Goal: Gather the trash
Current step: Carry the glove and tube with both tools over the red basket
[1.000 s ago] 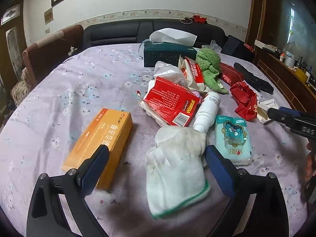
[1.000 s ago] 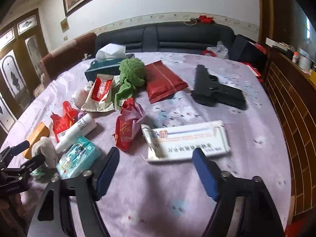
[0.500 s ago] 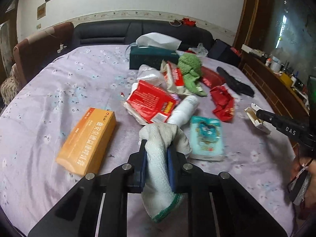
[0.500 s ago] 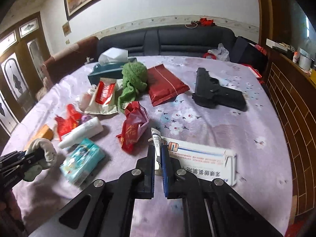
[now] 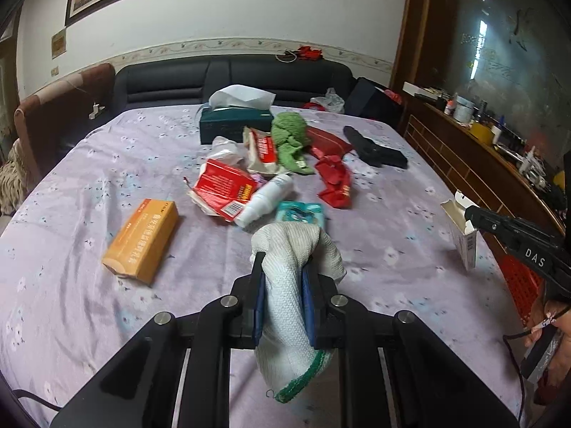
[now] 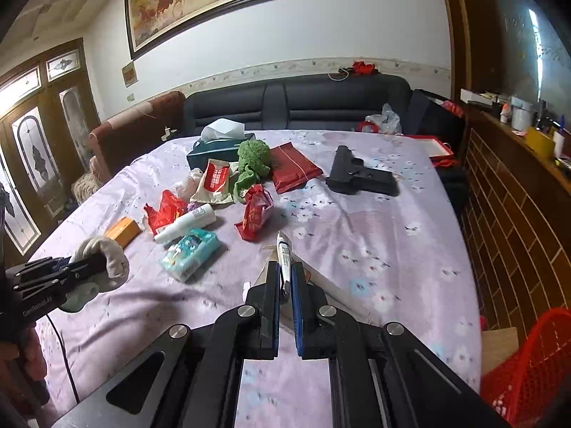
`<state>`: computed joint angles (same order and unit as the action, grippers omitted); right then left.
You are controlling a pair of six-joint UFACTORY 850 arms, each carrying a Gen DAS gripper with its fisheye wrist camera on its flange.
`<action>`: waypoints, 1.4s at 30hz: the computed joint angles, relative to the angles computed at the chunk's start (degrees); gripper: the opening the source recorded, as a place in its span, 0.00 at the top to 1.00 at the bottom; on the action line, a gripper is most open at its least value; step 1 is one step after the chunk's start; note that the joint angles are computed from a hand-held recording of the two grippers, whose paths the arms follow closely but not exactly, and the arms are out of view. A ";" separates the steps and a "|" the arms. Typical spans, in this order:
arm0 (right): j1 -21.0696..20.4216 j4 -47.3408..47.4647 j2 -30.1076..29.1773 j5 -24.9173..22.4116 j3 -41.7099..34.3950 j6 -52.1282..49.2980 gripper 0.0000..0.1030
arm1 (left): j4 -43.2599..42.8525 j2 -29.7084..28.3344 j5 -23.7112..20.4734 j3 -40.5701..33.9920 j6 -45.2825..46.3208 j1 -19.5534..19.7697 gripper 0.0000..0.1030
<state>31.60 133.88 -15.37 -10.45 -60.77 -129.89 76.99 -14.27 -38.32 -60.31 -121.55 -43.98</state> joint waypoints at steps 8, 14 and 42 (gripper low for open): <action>-0.11 8.06 5.66 -1.59 5.85 -7.12 0.94 | -0.95 0.16 -2.24 -0.88 1.12 -2.83 0.84; 0.09 13.06 9.13 -1.85 9.08 -11.91 0.94 | -1.10 0.28 -4.05 -1.67 1.83 -4.55 0.84; -1.51 25.26 19.94 -1.28 16.47 -24.93 0.94 | -0.78 -2.32 -6.68 -7.78 6.66 -8.40 0.84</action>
<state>30.09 159.14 4.56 -11.74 -44.31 -154.82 76.22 -16.59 -44.99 -68.08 -114.89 -52.38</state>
